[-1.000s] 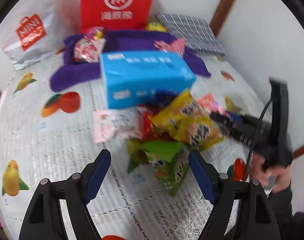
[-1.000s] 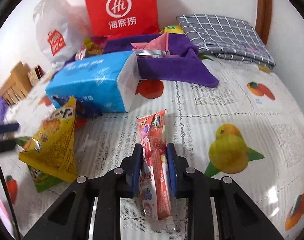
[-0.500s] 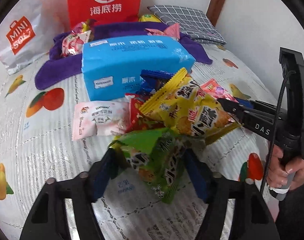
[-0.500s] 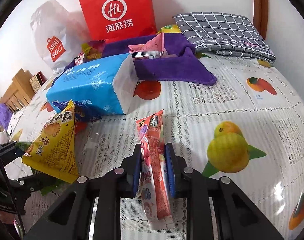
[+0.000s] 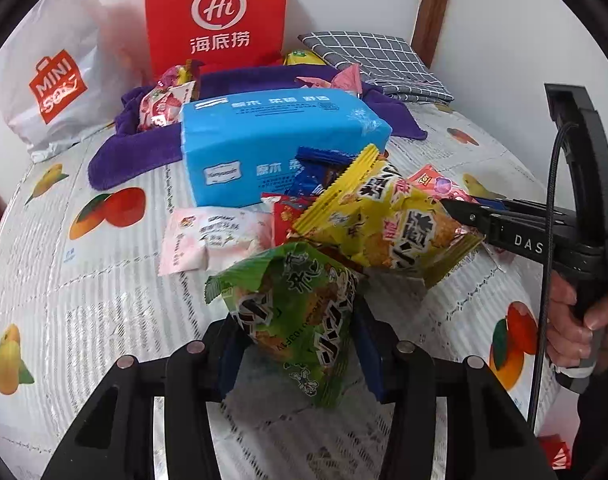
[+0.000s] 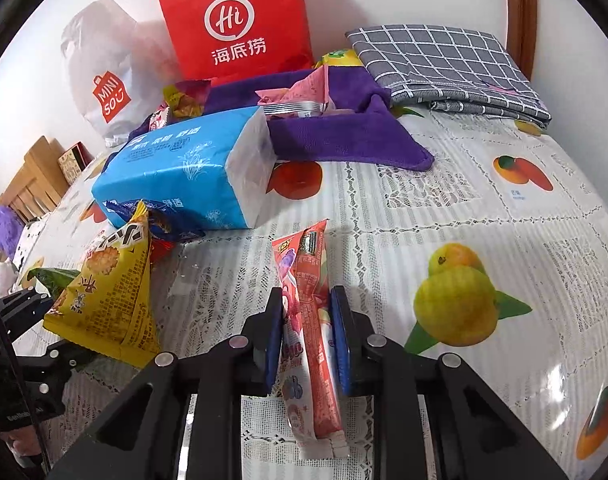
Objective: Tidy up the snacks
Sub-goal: 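Grasp the green snack bag with the left gripper while the right holds the stick candy, then carry the green bag and stick candy over the purple towel with both grippers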
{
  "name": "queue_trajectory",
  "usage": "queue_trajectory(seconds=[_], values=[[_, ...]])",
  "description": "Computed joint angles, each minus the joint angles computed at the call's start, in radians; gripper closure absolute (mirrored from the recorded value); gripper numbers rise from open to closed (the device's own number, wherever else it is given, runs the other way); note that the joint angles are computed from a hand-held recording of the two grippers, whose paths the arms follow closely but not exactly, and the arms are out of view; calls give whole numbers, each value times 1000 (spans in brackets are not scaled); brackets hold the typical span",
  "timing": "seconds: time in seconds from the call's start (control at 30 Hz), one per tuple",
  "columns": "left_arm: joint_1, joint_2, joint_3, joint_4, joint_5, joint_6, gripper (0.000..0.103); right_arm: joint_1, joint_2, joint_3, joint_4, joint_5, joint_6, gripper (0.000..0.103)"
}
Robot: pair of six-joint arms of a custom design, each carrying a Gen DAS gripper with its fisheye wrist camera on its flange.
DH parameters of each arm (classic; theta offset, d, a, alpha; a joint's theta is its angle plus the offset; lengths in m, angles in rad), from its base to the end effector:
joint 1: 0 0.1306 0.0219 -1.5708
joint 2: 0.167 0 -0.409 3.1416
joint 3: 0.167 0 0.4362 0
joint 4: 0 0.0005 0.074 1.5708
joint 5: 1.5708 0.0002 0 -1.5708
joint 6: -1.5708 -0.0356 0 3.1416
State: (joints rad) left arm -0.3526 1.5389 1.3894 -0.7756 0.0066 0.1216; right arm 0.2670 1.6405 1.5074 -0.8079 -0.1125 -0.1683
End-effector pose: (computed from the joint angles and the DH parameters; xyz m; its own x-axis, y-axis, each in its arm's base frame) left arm 0.5385 -0.1990 0.3832 -0.7864 0.1601 -0.5967 0.2556 0.9636 -0.0782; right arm 0.5917 0.1655 0.3818 -0.8231 -0.0526 -0.5655 -0.1908 0.9634 0.1881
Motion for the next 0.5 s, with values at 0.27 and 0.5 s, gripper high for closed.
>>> queue_trajectory(seconds=[0.27,0.5], values=[[66,-52,-9,-12,117,53,56,7,-3,13,-21,51,6,82],[105,-54,39,-36,129,51,56,4,-19,67,-45,20,-23,82]])
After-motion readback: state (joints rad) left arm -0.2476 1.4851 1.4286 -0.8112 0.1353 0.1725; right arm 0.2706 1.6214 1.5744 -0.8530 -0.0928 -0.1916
